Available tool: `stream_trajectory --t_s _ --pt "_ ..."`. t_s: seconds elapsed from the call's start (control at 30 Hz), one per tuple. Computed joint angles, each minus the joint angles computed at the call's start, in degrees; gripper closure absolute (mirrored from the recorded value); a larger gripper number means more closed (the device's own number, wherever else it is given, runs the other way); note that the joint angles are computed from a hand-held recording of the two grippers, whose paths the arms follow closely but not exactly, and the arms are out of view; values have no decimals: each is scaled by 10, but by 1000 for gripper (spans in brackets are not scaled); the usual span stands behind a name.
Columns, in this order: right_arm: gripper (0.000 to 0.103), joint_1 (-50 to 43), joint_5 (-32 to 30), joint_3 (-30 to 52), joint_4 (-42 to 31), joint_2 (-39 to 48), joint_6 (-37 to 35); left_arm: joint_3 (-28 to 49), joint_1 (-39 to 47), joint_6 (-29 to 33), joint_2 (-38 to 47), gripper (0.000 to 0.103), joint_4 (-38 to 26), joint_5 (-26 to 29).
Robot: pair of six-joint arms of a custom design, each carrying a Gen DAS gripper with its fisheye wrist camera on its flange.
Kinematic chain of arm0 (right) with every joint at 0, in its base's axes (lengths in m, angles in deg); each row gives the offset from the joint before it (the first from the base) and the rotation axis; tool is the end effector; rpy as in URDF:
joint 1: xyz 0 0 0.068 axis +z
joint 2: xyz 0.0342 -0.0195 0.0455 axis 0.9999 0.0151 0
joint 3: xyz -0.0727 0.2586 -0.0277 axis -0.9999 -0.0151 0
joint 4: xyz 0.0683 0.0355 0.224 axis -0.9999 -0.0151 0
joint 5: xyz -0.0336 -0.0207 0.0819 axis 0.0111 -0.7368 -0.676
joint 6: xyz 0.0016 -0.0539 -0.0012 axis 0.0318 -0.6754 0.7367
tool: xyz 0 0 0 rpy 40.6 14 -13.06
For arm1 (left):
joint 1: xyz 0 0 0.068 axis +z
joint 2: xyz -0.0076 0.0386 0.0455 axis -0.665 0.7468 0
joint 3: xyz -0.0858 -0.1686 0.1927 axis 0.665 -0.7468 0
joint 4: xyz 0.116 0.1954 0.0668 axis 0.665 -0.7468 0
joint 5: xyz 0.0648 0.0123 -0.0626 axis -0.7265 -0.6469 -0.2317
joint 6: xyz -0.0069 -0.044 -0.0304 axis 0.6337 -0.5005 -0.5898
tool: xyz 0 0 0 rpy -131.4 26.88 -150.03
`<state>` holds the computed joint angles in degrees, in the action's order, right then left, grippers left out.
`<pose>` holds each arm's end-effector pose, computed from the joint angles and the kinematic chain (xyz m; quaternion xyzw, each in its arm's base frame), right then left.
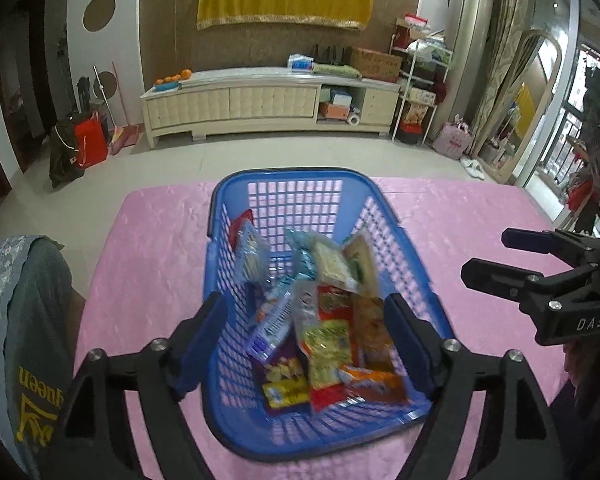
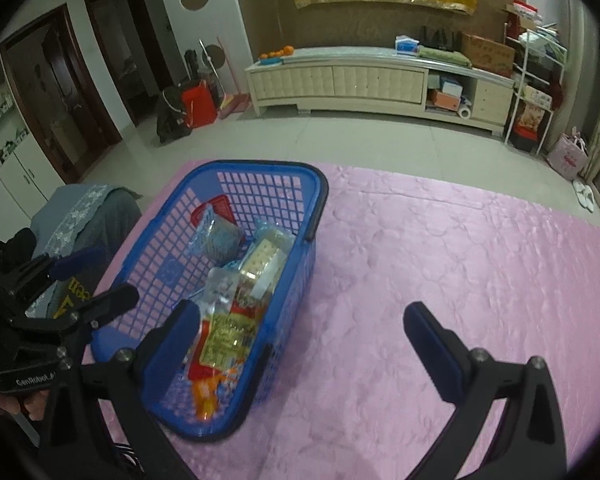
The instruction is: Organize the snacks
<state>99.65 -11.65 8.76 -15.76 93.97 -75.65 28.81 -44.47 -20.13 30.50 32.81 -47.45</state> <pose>0.2889 0.0617 0.3401 -0.1643 0.9300 0.1207 0.3059 0.2607 -0.0160 0.3513 0.0175 0.9245 -0.0604 0.3759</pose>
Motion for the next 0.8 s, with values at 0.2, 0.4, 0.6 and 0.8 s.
stream_trajectory --t_s 0.2,0.4,0.6,0.8 --pt "0 -20 -7 -83 1 -121 -21 -78 -69 -63 -121 14 15 -61" --pt "0 -33 -8 -136 -24 -248 -34 -110 -182 -132 -224 0 -6 -167" --pt "0 -33 -1 -143 -56 -327 -45 -79 -330 -213 -262 0 -64 -315" --pt "0 -39 8 -123 -72 -376 -30 -28 -503 -288 -255 0 -138 -467"
